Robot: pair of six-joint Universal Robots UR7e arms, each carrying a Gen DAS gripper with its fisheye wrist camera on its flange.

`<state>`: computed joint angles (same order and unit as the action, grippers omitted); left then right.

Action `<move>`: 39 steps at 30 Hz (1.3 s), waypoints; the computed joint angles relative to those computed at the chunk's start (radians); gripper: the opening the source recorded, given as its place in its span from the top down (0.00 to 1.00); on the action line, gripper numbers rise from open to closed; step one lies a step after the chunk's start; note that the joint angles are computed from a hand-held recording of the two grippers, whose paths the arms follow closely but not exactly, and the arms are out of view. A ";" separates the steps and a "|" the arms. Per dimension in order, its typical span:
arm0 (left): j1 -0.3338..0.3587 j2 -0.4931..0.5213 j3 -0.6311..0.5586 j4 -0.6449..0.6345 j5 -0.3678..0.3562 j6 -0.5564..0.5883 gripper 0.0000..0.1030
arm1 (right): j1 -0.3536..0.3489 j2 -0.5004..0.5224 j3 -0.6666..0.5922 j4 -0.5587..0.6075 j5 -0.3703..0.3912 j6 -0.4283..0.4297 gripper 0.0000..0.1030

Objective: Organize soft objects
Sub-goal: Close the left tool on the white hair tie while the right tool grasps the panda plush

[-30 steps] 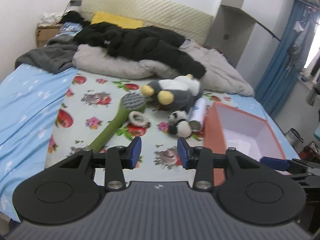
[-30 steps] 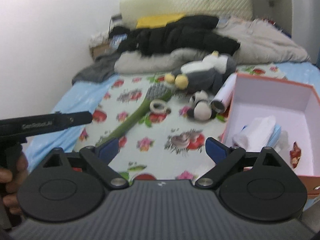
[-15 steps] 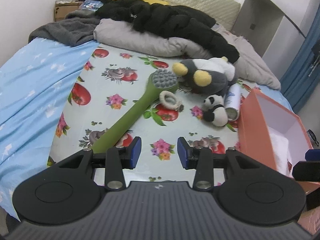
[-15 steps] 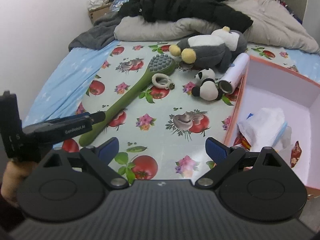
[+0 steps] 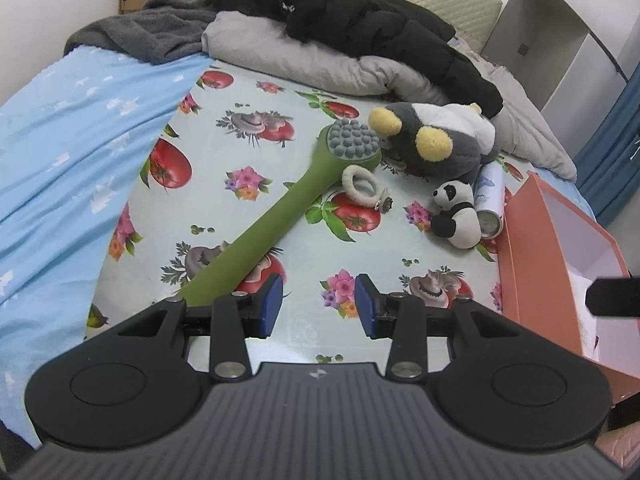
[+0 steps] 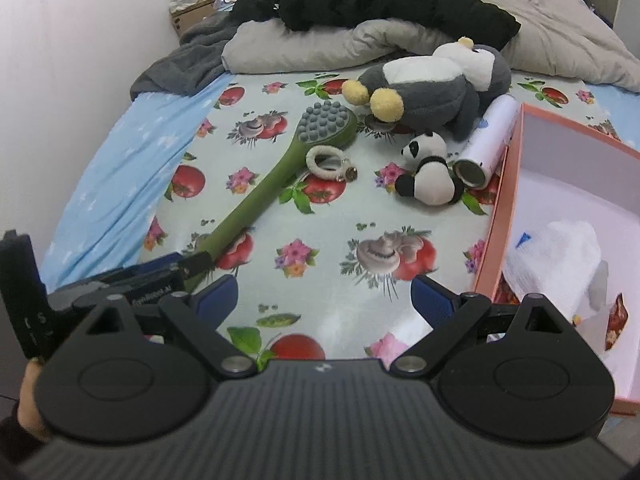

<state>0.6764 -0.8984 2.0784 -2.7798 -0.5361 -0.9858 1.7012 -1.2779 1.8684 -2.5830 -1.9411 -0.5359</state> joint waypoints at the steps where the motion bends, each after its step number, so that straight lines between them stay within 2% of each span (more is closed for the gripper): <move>1: 0.008 0.005 -0.004 -0.015 -0.004 0.015 0.56 | 0.000 0.012 -0.008 -0.008 -0.005 0.000 0.08; 8: 0.073 0.053 -0.049 -0.143 -0.041 0.166 0.56 | -0.003 0.106 -0.063 -0.056 -0.028 -0.009 0.08; 14: 0.143 0.132 -0.132 -0.267 -0.082 0.336 0.56 | -0.029 0.207 -0.115 -0.152 -0.037 -0.011 0.08; 21: 0.220 0.230 -0.243 -0.378 -0.149 0.512 0.56 | -0.062 0.318 -0.221 -0.157 -0.033 -0.026 0.08; 24: 0.251 0.271 -0.299 -0.399 -0.170 0.565 0.56 | -0.078 0.364 -0.276 -0.156 -0.020 -0.005 0.08; 28: 0.283 0.333 -0.391 -0.426 -0.174 0.676 0.56 | -0.100 0.417 -0.358 -0.122 0.015 0.073 0.08; 31: 0.300 0.379 -0.459 -0.448 -0.179 0.766 0.56 | -0.097 0.472 -0.405 -0.178 -0.051 0.043 0.09; 32: 0.304 0.392 -0.479 -0.454 -0.182 0.794 0.56 | -0.098 0.488 -0.421 -0.184 -0.073 0.040 0.14; 33: 0.310 0.408 -0.503 -0.463 -0.192 0.828 0.56 | -0.102 0.504 -0.438 -0.187 -0.089 0.037 0.24; 34: 0.314 0.421 -0.522 -0.471 -0.203 0.855 0.56 | -0.104 0.517 -0.454 -0.187 -0.107 0.032 0.27; 39: 0.342 0.492 -0.643 -0.426 -0.239 0.963 0.56 | -0.115 0.576 -0.505 -0.247 -0.191 0.000 0.28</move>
